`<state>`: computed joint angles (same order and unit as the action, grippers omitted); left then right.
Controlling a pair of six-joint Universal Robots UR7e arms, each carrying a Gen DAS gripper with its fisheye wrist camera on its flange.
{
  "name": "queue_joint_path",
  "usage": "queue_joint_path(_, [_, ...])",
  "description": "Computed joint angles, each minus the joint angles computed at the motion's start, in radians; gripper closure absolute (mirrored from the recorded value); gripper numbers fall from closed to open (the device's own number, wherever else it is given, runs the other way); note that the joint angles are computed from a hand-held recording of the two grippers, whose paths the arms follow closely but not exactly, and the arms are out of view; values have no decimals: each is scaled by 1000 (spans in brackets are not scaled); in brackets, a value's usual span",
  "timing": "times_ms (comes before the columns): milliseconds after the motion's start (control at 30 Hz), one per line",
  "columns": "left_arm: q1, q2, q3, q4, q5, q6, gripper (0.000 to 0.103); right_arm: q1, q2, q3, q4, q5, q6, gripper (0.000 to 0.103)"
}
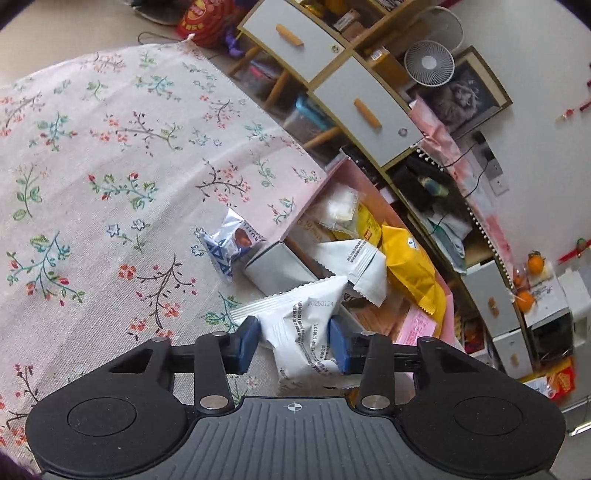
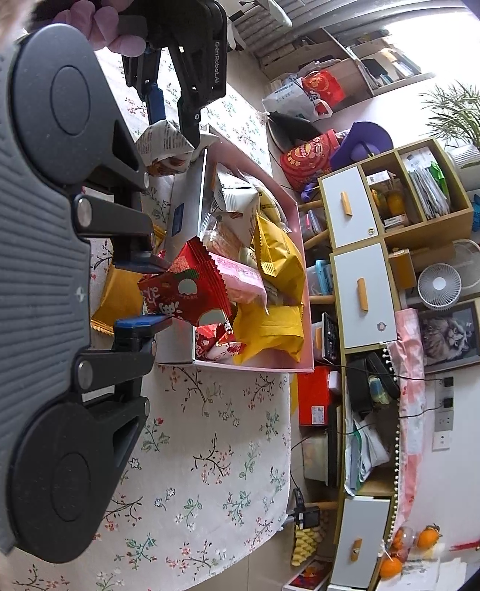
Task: Organize snacks
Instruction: 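Lift and carry the white packet and red candy pack over the pink box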
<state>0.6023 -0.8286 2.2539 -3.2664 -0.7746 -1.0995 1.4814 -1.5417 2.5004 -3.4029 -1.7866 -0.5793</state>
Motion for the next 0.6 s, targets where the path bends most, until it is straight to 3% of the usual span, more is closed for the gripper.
queue_joint_path(367, [-50,-68,44,-11,-3,29,72,28,6,-8,-13,-11,36,82])
queue_joint_path(467, [-79,-72,41,-37,35,100,72,36,12,-17,-19,-6,73,82])
queue_joint_path(600, [-96,-42,-13,-53,122,283,72,45,26,-31,-34,11,129,82])
